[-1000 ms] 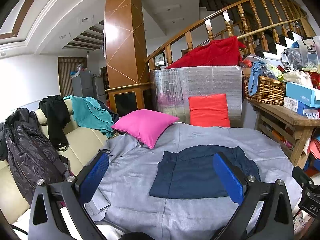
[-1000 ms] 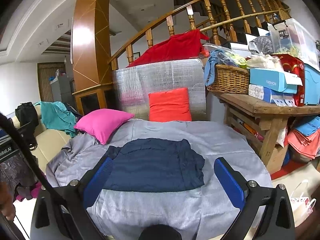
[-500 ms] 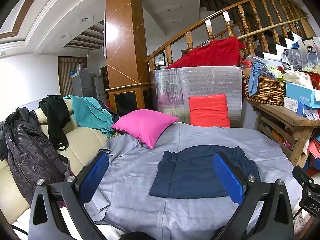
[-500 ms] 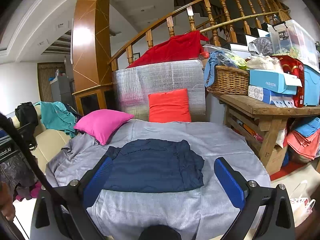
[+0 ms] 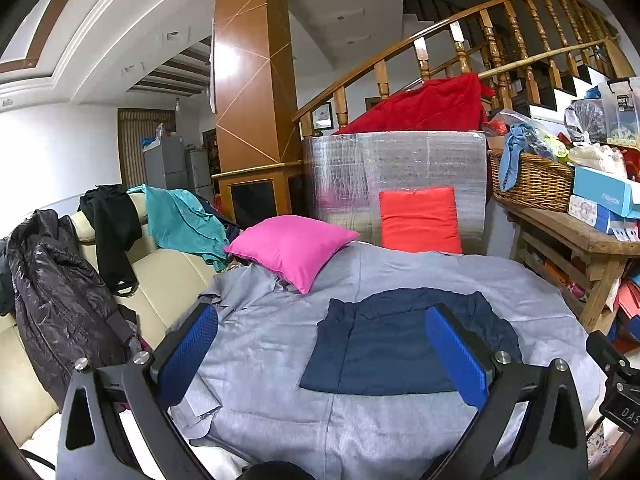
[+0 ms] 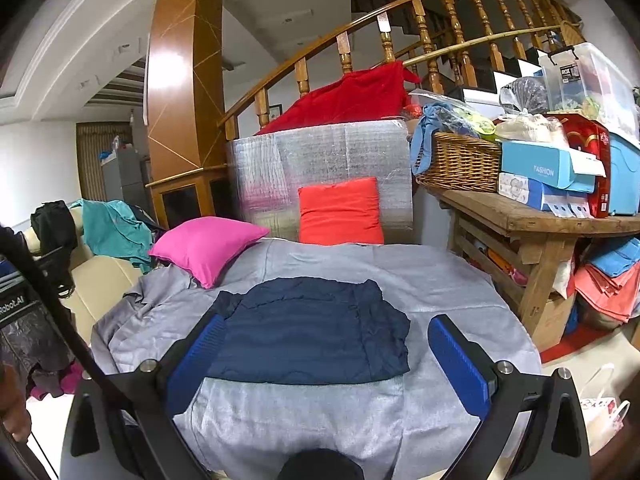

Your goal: Fold large clothes

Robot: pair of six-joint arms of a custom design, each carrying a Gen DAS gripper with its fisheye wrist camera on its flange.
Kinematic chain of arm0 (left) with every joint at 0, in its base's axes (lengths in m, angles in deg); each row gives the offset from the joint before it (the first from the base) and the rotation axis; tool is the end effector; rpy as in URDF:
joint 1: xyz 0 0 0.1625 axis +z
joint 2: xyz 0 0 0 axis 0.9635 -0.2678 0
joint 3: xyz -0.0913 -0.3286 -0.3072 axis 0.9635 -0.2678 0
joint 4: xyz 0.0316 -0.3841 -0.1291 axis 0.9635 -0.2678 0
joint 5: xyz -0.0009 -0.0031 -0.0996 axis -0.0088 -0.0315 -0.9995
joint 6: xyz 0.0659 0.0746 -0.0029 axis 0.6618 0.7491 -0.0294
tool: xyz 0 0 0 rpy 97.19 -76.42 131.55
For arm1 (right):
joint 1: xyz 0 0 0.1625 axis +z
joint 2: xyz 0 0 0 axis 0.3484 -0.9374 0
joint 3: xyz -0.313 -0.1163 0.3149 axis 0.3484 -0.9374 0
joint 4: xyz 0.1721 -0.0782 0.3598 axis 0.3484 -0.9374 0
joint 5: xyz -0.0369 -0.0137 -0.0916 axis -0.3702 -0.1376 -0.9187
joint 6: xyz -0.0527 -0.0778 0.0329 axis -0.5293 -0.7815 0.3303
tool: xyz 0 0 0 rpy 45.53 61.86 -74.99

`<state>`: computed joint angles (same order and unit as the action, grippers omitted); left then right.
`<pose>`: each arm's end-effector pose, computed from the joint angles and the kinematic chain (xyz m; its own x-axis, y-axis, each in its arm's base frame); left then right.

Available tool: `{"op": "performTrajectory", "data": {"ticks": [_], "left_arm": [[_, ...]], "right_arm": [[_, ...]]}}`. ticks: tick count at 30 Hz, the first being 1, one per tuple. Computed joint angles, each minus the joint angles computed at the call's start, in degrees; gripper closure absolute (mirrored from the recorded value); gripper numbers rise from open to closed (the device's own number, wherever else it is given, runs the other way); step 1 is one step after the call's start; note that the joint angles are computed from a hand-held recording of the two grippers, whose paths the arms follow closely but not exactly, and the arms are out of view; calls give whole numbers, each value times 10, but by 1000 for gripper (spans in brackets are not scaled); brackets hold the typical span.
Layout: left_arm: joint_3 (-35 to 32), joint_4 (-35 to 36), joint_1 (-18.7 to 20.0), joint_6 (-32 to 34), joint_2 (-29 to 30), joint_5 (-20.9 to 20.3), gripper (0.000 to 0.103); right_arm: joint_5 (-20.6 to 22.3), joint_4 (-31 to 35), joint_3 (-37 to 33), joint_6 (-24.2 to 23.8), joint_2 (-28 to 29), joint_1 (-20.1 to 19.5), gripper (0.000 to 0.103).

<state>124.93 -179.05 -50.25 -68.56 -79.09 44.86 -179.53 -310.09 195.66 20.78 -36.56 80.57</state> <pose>-0.4714 -0.4613 0.1373 -0.6379 0.0700 -0.7670 0.7501 0.2822 -0.5981 0.1592 -0.4047 0.4168 -0.7485 0.2454 0.6161 -0.5487 0.2924 -0.7832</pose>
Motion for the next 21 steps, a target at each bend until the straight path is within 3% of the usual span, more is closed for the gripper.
{"op": "performTrajectory", "data": {"ticks": [11, 21], "left_arm": [[1, -9, -2, -4, -5, 4, 0], [-16, 44, 17, -40, -2, -13, 0]], "right_arm": [[-3, -6, -11, -16, 0, 17, 0], [-32, 14, -50, -23, 16, 25, 0]]}}
